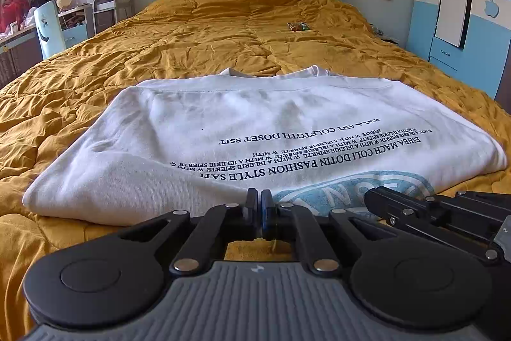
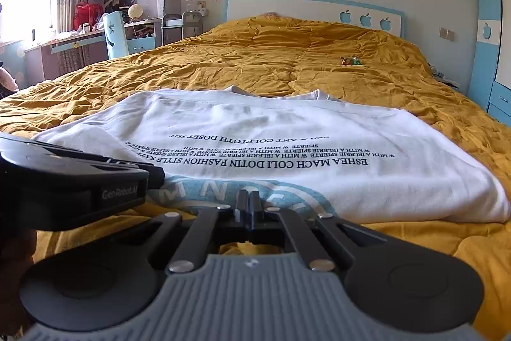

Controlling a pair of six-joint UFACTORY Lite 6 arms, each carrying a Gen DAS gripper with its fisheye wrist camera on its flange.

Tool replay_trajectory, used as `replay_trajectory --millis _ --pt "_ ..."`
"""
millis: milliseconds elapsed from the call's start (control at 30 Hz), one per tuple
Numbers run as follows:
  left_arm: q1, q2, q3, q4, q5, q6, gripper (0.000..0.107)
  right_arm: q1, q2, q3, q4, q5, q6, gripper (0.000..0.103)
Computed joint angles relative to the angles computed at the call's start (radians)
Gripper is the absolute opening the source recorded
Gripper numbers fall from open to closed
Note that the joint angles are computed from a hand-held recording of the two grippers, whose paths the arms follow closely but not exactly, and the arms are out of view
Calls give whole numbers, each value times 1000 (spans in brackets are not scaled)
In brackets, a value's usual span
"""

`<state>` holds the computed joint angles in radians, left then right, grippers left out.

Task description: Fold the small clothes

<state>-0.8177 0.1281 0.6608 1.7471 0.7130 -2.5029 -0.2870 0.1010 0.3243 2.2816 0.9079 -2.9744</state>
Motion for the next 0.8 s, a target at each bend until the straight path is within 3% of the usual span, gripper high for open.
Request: replay_trajectory --millis 100,167,333,533,633,700,767,800 --pt "1 2 7 -82 42 49 6 -47 6 25 -75 -7 52 0" --pt "42 -38 -24 -92 19 31 6 -85 3 36 -113 -6 92 0" --pt "97 -159 -131 -27 -27 -31 6 -180 26 73 -59 -22 101 0" --pt "113 -209 -159 -115 50 21 6 -334 127 196 -28 -39 170 0" --pt "170 -227 -185 -178 87 49 6 -371 178 255 118 -92 139 0" --pt "247 -273 -227 -176 55 43 6 -431 232 334 69 -117 267 0" --pt "304 -330 -263 -191 29 42 6 -514 276 403 -102 -95 477 0" --pt "317 -357 -274 -202 29 47 6 -560 309 436 -202 -47 581 9"
